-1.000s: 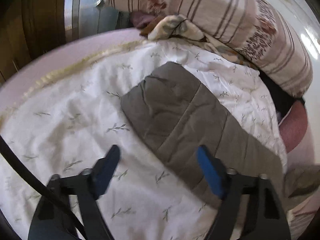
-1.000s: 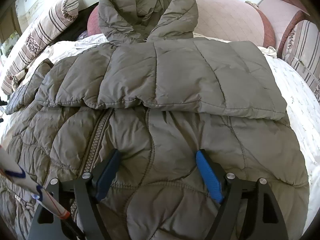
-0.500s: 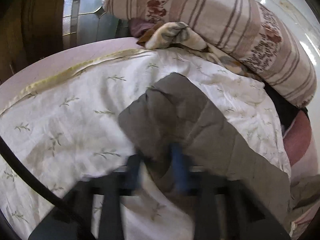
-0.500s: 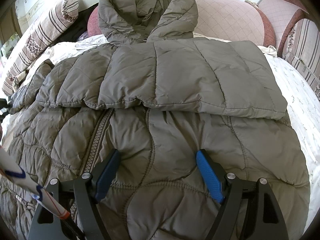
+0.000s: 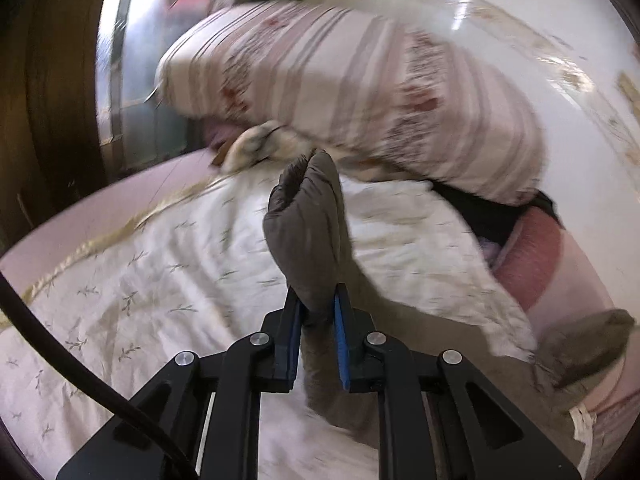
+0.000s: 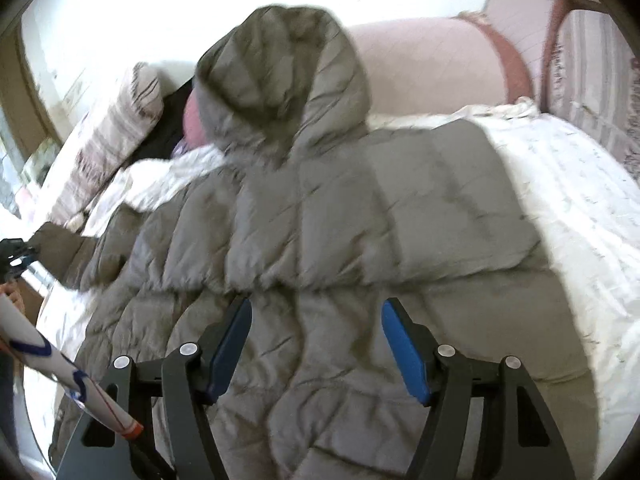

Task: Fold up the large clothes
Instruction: 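Fold the grasped sleeve with the left tool across the jacket body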

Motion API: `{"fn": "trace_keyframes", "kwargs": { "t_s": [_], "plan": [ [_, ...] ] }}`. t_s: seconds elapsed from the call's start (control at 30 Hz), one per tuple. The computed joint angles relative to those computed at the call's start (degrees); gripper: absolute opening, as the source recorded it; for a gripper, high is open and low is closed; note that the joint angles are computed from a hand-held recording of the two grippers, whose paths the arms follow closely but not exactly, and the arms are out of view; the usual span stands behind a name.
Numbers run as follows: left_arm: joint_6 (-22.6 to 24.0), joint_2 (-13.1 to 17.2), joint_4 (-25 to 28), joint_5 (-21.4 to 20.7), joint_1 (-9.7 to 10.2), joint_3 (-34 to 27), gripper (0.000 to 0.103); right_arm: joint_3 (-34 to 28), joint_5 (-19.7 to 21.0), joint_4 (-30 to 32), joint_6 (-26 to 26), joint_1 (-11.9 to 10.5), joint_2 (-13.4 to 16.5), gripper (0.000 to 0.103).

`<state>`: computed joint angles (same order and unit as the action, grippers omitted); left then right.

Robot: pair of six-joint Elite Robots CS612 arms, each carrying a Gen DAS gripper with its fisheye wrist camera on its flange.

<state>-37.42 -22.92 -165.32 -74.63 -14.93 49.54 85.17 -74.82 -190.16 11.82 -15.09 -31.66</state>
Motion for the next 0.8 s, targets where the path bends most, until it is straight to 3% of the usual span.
{"fn": "trace_keyframes", "kwargs": {
  "t_s": [0.33, 0.47, 0.67, 0.8],
  "plan": [
    [10.62, -6.19, -7.12, 0.16, -7.1, 5.84, 0.014, 3.97, -2.59, -5.89, 8.46, -3.01, -2.19, 0.072],
    [14.49, -7.64, -8.48, -0.9, -10.68, 7.32, 0.014, 5.66, -1.25, -7.43, 11.42, -4.67, -2.92, 0.072],
    [18.64, -8.06, -8.26, -3.35, -15.89, 8.34, 0.014, 8.1, -0.65, -10.41, 14.23, -6.85, -3.89, 0.072],
    [19.62, -6.87, -6.18, -4.58, -18.34, 7.18, 0.014, 9.35, 0.69, -11.26, 16.52, -8.53, -4.4, 0.072]
  ]
}}
